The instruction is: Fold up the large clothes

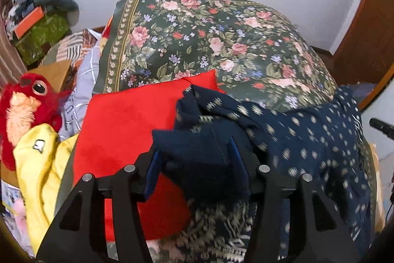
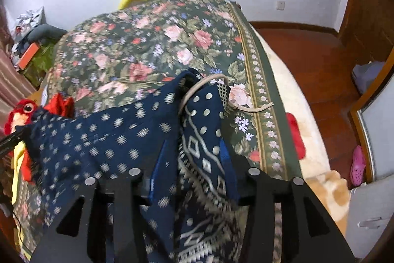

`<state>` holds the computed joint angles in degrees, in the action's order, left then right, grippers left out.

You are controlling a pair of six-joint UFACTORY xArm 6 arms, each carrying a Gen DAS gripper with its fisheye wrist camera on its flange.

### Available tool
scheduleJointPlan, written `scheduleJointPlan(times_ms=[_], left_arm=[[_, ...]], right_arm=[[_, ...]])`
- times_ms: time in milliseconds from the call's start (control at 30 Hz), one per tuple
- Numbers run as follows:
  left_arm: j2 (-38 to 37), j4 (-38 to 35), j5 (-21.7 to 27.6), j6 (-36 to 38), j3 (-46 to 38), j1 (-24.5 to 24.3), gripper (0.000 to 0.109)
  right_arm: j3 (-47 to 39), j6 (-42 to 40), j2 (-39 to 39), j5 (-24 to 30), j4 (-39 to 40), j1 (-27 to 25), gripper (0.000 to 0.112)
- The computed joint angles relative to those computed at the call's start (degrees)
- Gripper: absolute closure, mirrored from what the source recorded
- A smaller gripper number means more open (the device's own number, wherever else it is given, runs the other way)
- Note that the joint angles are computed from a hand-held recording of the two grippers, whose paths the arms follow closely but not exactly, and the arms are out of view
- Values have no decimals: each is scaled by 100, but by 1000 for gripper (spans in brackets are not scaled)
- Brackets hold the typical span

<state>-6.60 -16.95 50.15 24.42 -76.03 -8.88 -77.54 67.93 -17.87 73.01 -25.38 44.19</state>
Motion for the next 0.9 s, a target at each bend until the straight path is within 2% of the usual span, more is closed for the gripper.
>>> scheduleJointPlan(times_ms=[133,200,333,433,533,700,900], left_arm=[[-507,-221,310,280,231,49,56],[-783,-324,492,382,344,80,56],[-1539,-463,711,654,720,147,55],[-2064,-531,804,815,1003,238,48],[-2474,-675,964,1013,1214,392,47],[-3028,-927,1416,1258,1534,757,45],[-3561,-1066,2064,1526,2018,1273,43]], right_arm=[[-653,50,167,658,-388,578,62],[-916,118,237,898,-583,850,53],[-1420,325,354,1335,-1001,1480,51],[-1838,433,521,1672,-1235,1938,48],[-2139,518,662,2001,-1560,2446,40],[-2244,706,724,2343,-1667,3026,39],[-1694,1268,487,2475,-1279,3422,39]])
